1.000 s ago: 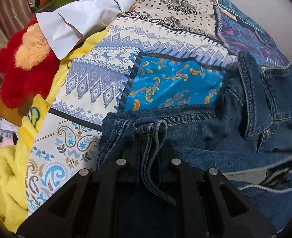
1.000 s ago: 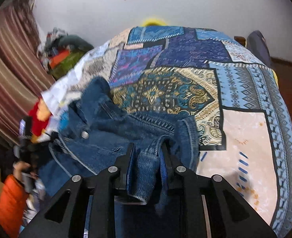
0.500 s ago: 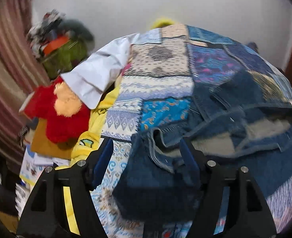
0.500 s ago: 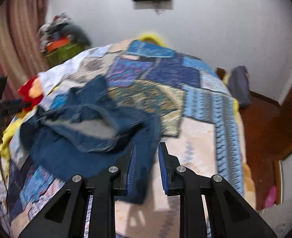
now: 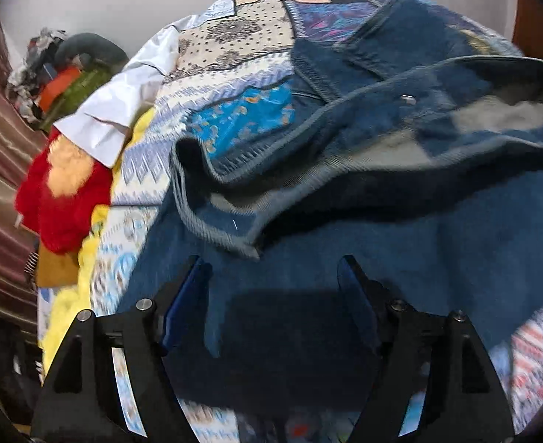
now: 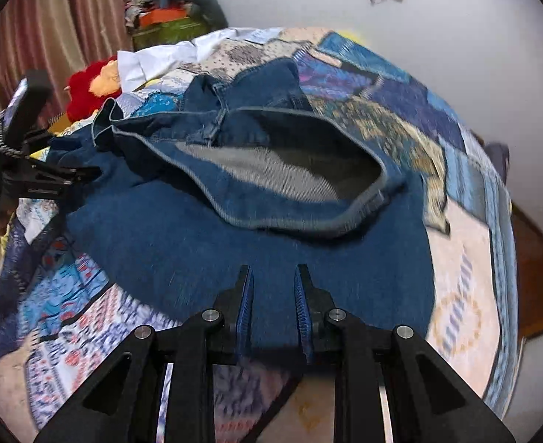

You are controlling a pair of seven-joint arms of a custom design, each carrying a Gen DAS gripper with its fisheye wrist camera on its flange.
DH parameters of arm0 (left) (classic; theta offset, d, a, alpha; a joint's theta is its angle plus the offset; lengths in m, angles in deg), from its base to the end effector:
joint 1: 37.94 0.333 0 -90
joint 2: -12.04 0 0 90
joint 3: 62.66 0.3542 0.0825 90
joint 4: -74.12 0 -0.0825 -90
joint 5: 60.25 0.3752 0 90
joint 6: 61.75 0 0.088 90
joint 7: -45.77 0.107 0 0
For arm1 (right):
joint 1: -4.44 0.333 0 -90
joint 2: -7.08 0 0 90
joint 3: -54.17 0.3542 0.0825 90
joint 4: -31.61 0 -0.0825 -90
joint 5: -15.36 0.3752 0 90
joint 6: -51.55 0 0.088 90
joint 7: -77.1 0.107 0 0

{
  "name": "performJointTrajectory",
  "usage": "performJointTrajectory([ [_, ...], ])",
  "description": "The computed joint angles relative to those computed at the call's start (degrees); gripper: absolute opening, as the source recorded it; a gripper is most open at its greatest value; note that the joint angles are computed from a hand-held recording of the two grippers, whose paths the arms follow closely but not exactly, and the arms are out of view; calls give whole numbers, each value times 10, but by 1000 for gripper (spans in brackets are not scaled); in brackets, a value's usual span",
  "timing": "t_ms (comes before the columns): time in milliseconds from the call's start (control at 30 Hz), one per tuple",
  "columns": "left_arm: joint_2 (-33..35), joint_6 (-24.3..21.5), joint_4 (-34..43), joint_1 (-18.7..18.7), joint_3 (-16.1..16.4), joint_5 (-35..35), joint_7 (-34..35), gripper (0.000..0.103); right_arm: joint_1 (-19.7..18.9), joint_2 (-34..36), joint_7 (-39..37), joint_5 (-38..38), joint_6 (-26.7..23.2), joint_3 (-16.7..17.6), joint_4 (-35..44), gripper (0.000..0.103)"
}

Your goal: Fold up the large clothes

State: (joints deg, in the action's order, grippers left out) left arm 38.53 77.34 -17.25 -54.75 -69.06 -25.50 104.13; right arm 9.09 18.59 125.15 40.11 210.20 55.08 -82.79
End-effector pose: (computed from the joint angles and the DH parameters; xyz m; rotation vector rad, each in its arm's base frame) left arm 0.6706 -0.2701 0.4451 -1.6294 2.0350 -0.2930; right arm 0.6322 0.0428 0.4647 -2.2186 1.3614 -0.5077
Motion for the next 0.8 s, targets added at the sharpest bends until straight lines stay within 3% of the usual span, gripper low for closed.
performJointTrajectory([
  [167, 87, -69, 140, -1, 16, -20, 4, 73, 4, 76, 31, -50, -68, -14, 115, 18],
  [233, 109, -76, 181, 14, 10, -51, 16, 74, 4, 106, 52, -62, -79, -19, 164, 18],
  [367, 142, -76, 240, 38, 3, -110, 23, 77, 13, 163, 132, -98, -29, -47, 240, 18],
  [433, 149, -81, 249, 52, -5, -146, 22, 78, 35, 197, 212, -145, -51, -91, 292, 18],
  [500, 142, -65, 234, 61, -10, -169, 20, 78, 28, 217, 236, -174, -97, -93, 331, 18],
  [667, 110, -61, 199, 41, 14, -140, 0, 79, 20, 174, 233, -214, -57, -81, 262, 18],
  [800, 37, -9, 118, -8, 61, 0, -48, 80, 11, 115, 191, -220, -4, -59, 178, 18],
])
